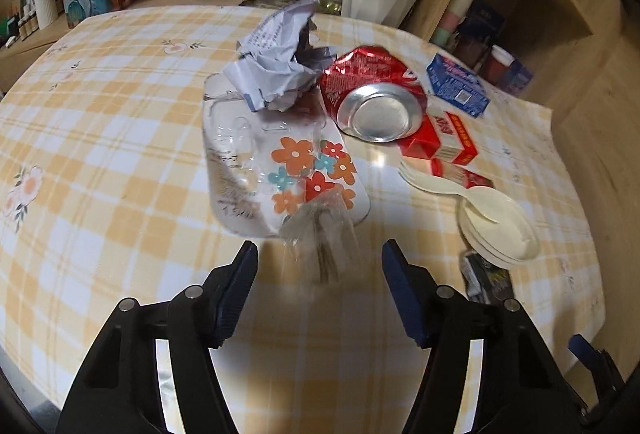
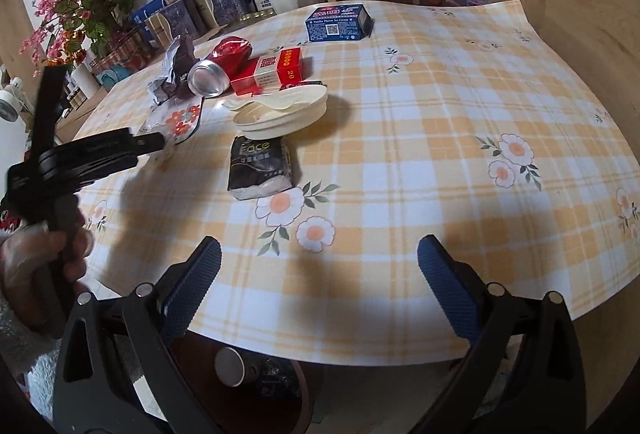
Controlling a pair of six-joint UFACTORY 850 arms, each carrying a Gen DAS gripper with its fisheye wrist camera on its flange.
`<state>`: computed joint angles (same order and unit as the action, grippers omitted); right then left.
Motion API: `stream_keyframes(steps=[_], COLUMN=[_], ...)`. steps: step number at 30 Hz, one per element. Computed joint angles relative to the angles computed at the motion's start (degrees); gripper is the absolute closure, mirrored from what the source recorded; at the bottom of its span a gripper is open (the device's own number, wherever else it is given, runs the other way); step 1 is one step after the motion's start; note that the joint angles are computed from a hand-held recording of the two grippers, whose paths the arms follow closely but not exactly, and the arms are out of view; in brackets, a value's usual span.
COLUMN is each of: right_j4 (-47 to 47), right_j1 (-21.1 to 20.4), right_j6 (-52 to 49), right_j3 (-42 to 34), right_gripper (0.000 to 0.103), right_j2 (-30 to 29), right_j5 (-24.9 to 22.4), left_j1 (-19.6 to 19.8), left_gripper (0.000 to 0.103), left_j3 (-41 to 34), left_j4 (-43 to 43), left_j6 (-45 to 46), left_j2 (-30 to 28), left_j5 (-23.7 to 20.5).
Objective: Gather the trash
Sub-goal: 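Move the left tool to the clear plastic bag and grasp it, then grasp the black Face tissue pack with the right tool while the left lifts the bag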
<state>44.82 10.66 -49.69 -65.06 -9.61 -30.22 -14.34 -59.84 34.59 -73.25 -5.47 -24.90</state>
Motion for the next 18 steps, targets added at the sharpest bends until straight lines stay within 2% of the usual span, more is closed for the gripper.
stream_keyframes(steps=[3, 4, 5, 6, 8, 14, 16, 18], right_j4=[1.64, 2.04, 2.25, 2.59, 2.74, 2.02, 1.73, -0.62], right_j1=[-0.27, -0.22, -0.12, 0.10, 0.56, 2.88, 3.74, 4.89], right_j6=[-2.12, -2.73, -3.07, -3.68, -4.24, -4.55, -4.22, -1.69], right_j3=[-1.00, -1.26, -1.45, -1.74, -2.21, -5.37, -6.78, -8.58], right_gripper=[0.006, 0.006, 0.006, 0.006, 0.006, 0.007, 0.015, 0.019], right_j2=[-1.09, -1.38, -1.58, -1.90, -2.40, -5.37, -6.75, -8.52], right_j5=[-1.13, -1.23, -1.24, -1.11, -0.84, -1.93, -2.56, -2.59], left_j1=[-0.39, -0.75, -0.79, -0.81, -0.41, -0.09, -0.13, -0.43], left_gripper=[0.044, 0.062, 0.070, 0.071, 0.079, 0.080, 0.080, 0.081], left_j3=[-0.80, -0.67, -0.35, -0.15, 1.50, 7.34, 8.95, 10.92], left_j4=[2.22, 4.07, 3.95, 3.51, 0.47, -8.91, -11.14, -11.73], left_j6=[0.12, -0.46, 1.24, 2.15, 5.53, 14.54, 15.99, 15.29], left_j2=[-1.39, -1.38, -1.11, -0.86, 0.90, 7.60, 9.69, 12.28], left_j5=[-0.38, -1.01, -0.63, -0.36, 1.54, 4.01, 4.34, 4.58])
